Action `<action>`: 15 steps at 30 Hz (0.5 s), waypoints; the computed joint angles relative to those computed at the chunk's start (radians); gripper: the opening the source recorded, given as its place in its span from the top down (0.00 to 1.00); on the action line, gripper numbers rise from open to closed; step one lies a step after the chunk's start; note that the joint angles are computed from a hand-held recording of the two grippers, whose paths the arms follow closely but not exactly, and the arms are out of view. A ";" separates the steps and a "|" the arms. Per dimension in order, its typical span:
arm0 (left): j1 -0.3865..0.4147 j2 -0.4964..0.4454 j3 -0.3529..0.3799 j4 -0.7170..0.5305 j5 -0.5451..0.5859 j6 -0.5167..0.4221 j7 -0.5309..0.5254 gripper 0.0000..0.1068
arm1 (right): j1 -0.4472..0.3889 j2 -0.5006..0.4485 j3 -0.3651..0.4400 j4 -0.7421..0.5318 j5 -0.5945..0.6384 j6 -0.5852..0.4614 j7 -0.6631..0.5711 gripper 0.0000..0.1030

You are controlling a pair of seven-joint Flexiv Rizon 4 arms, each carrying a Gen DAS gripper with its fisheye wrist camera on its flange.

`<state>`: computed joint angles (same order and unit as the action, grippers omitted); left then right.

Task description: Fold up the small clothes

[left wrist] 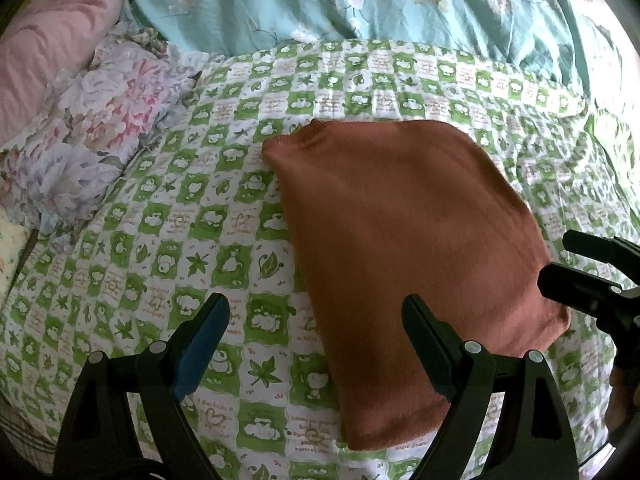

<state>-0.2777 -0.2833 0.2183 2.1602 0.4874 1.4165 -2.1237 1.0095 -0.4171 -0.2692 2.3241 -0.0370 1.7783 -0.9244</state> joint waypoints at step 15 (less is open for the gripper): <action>0.005 -0.013 -0.002 -0.010 -0.026 0.002 0.026 0.17 | -0.011 -0.004 0.009 -0.003 0.009 0.006 -0.008 0.04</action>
<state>-0.2728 -0.2965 0.2160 2.1497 0.4618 1.4188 -2.0976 0.9990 -0.4214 -0.2604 2.3213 -0.0277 1.7844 -0.9325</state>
